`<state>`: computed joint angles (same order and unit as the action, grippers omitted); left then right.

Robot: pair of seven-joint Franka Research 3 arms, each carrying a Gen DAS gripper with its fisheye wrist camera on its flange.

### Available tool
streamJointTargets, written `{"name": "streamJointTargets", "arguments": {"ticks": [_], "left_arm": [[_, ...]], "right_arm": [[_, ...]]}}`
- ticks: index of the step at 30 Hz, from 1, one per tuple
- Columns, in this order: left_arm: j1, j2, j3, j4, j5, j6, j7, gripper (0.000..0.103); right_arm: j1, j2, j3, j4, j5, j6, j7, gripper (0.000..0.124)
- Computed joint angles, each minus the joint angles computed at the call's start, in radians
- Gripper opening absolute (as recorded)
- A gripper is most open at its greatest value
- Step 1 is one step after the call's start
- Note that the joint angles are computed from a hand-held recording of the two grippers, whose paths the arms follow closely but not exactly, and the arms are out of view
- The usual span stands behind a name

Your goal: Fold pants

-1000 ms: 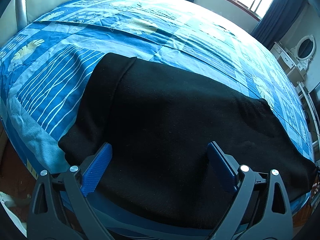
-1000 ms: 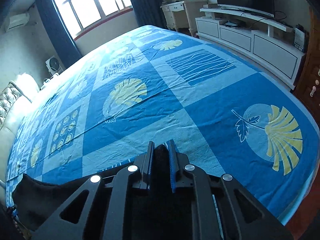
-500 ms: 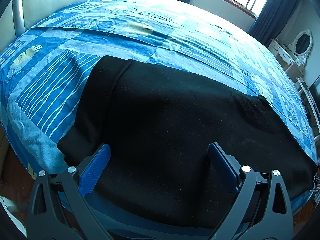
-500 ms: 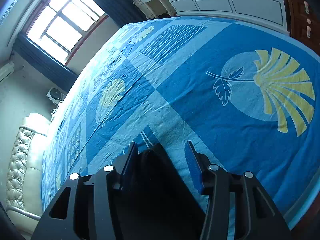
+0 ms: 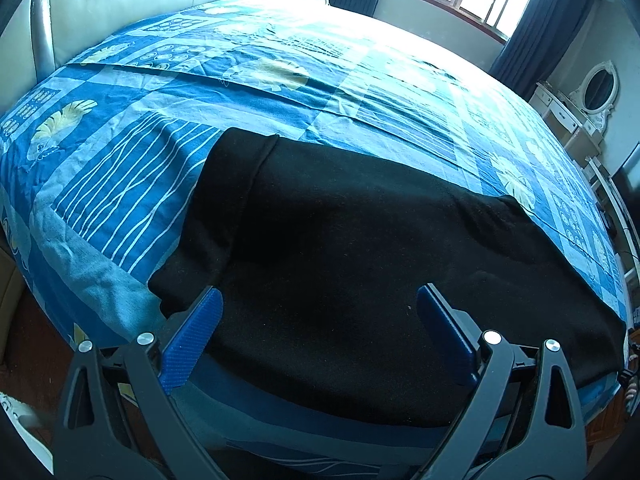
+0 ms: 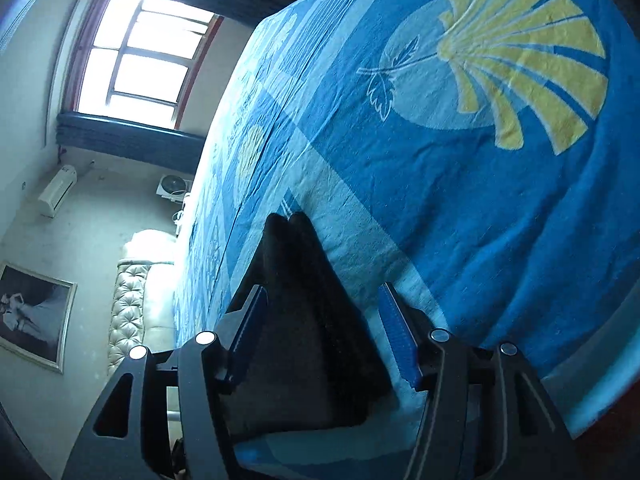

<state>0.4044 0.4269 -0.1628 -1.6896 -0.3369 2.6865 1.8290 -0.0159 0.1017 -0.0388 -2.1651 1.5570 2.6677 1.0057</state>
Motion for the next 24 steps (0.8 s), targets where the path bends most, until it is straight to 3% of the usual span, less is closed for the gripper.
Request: {"name": "streamJointTargets", "arguments": {"ticks": [4, 7, 9, 10, 13, 20, 22, 24], "left_arm": [[0.008, 0.0, -0.007, -0.005, -0.009, 0.002, 0.026, 0.097], [0.008, -0.006, -0.011, -0.021, -0.007, 0.016, 0.049, 0.097], [0.016, -0.01, -0.02, -0.03, -0.023, 0.016, 0.068, 0.097], [0.02, -0.013, -0.024, -0.035, -0.033, 0.017, 0.078, 0.097], [0.022, -0.019, -0.026, -0.045, -0.045, 0.017, 0.106, 0.097], [0.034, -0.037, -0.033, -0.064, -0.109, 0.002, 0.179, 0.097], [0.022, -0.039, -0.02, -0.064, -0.104, -0.008, 0.168, 0.097], [0.004, -0.042, -0.004, -0.065, -0.08, -0.012, 0.151, 0.097]], "right_arm": [[0.019, 0.015, 0.014, 0.025, -0.115, -0.012, 0.068, 0.06], [0.054, 0.027, 0.032, 0.043, -0.247, 0.063, 0.182, 0.058], [0.071, 0.039, 0.045, 0.057, -0.312, 0.08, 0.241, 0.048], [0.079, 0.049, 0.05, 0.064, -0.341, 0.086, 0.272, 0.034], [0.126, 0.054, 0.067, 0.057, -0.46, 0.201, 0.419, 0.026], [0.208, 0.037, 0.145, 0.098, -0.5, 0.449, 0.512, 0.025], [0.266, 0.041, 0.109, 0.115, -0.665, 0.471, 0.664, 0.025], [0.376, 0.054, 0.003, 0.136, -0.939, 0.467, 0.904, 0.025]]}}
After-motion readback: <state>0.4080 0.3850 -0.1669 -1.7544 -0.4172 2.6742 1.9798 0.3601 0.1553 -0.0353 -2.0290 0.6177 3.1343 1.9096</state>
